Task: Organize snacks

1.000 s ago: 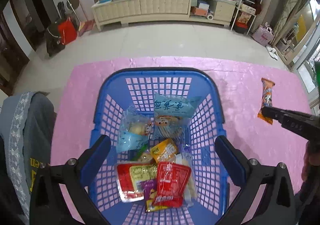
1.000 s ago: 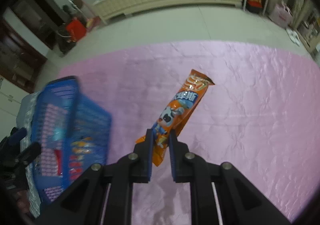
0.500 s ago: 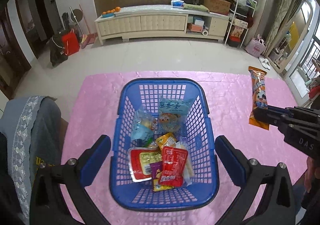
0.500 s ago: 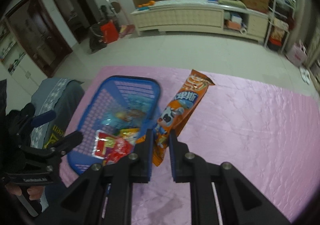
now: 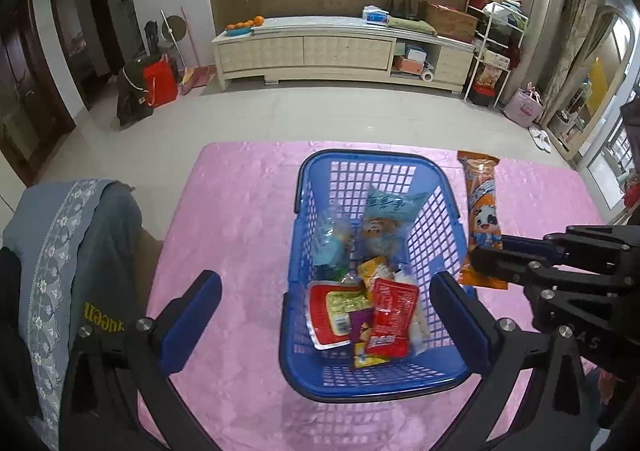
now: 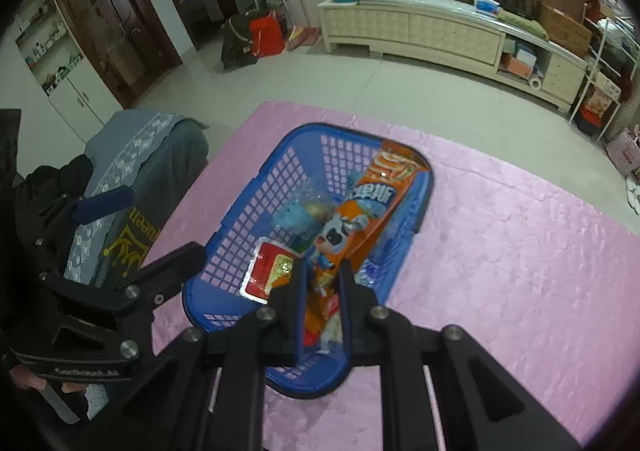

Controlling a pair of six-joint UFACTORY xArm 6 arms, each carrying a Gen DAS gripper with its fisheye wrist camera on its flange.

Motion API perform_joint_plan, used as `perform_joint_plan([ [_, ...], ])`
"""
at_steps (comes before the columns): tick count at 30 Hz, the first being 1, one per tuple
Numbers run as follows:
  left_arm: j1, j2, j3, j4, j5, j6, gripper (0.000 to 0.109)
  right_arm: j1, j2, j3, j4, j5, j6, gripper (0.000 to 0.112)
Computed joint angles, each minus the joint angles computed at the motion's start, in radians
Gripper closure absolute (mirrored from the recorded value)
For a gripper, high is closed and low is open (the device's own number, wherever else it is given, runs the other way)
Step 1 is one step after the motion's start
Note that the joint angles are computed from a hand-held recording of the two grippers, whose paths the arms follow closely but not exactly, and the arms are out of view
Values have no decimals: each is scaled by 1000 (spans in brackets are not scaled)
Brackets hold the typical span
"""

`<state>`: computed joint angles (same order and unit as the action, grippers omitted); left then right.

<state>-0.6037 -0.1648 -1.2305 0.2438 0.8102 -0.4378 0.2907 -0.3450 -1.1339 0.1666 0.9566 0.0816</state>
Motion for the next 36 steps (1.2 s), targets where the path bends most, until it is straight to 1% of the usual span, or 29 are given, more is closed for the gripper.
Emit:
perform_joint_plan([
  [6,28,-5,34,-23,-22,26,6,25,76,-27,13,11,5,94],
  [13,54,8,57,-58,-44,46,6,43,140,-55,-13,20,35,94],
  [16,63,17,62,-70,-51,54,6,38,152,-59,-6,28,27,94],
  [18,70,21,61,-77,-53,63,6,38,158,-61,-29,17,36,94],
  [21,70,20,63,-77,-56,63,6,28,161,-64,-33,26,53,94],
  [23,67,12,74,-78,-68,61,6,23,148,-49,-44,21,67,89],
  [24,67,7,82,-79,-75,62,6,22,139,-41,-54,16,71,82],
  [25,66,2,87,-81,-83,64,6,21,122,-26,-64,5,76,73],
  [26,61,-7,97,-80,-92,63,6,22,103,-7,-70,-7,81,69],
  [28,52,-29,123,-73,-118,59,6,21,56,35,-78,-32,89,56],
  [33,14,-106,205,-43,-197,13,6,22,-79,147,-117,-92,140,47],
  [36,-15,-172,270,3,-256,-40,6,24,-187,229,-149,-136,176,36],
])
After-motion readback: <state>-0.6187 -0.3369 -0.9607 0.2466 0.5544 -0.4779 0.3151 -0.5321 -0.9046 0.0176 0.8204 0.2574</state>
